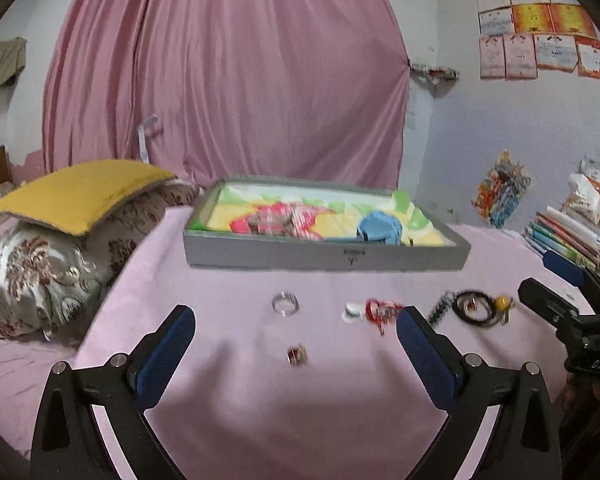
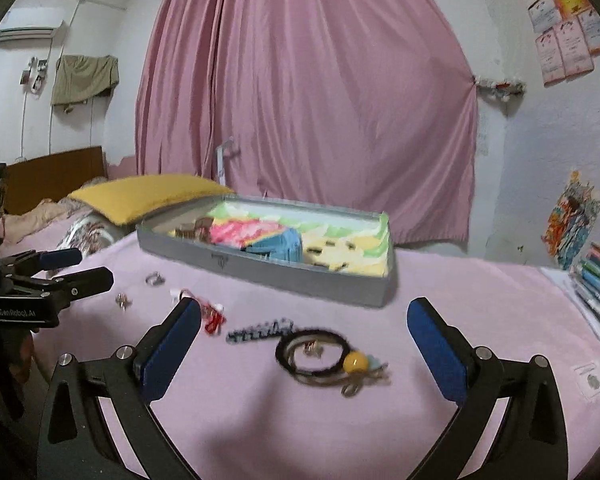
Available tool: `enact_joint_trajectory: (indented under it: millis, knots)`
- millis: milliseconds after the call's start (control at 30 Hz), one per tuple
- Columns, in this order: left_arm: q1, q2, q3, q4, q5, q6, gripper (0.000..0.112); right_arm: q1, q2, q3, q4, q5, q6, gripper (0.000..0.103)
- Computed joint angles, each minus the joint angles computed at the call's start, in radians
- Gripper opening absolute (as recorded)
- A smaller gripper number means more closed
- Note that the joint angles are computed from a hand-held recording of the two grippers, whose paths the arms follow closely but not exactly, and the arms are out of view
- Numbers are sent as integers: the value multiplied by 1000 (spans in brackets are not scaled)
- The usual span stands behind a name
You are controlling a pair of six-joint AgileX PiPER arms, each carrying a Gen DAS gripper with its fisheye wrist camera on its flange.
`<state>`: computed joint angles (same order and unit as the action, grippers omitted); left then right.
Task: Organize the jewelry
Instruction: 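Withdraw both open tools from the tray toward the remaining jewelry, then grasp the red earring with the left tool while the right tool grasps the braided bracelet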
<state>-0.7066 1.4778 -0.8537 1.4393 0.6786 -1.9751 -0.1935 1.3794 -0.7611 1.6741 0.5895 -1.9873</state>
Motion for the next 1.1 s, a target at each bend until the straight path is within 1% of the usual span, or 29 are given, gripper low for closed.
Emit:
enact_joint_trajectory:
  millis: [167, 233, 300, 333, 400, 533, 600, 700, 767, 800, 867, 933, 1000, 1100]
  knots:
    - [25, 4, 5, -55, -74, 26, 101, -19, 65, -64, -162, 40, 164, 101]
    - [37, 8, 5, -66, -99, 33, 97, -26, 95, -96, -244, 70, 248, 101]
    - [53, 17, -6, -106, -129, 72, 89, -22, 111, -107, -281, 76, 289, 101]
    - [60, 22, -12, -128, -141, 94, 87, -22, 122, -116, -299, 84, 305, 101]
    - [67, 35, -25, -163, -154, 129, 77, -12, 130, -127, -332, 90, 336, 94]
    - [82, 54, -44, -213, -172, 177, 68, 24, 159, -188, -451, 111, 463, 81]
    - [85, 62, -54, -237, -174, 202, 62, 49, 186, -238, -531, 127, 546, 71]
    - [89, 70, -67, -272, -181, 243, 57, 95, 225, -310, -652, 133, 673, 60]
    - [92, 74, -74, -291, -185, 270, 56, 115, 251, -349, -709, 147, 726, 52]
    - [91, 77, -78, -298, -183, 282, 55, 124, 270, -377, -743, 167, 765, 45]
    - [91, 79, -87, -323, -178, 320, 51, 128, 299, -418, -779, 209, 810, 39]
    - [96, 80, -93, -345, -179, 347, 48, 141, 306, -434, -803, 210, 833, 38]
    - [102, 77, -95, -366, -184, 373, 44, 152, 310, -445, -823, 207, 846, 34]
    - [105, 81, -103, -383, -182, 394, 38, 178, 321, -473, -875, 196, 888, 34]
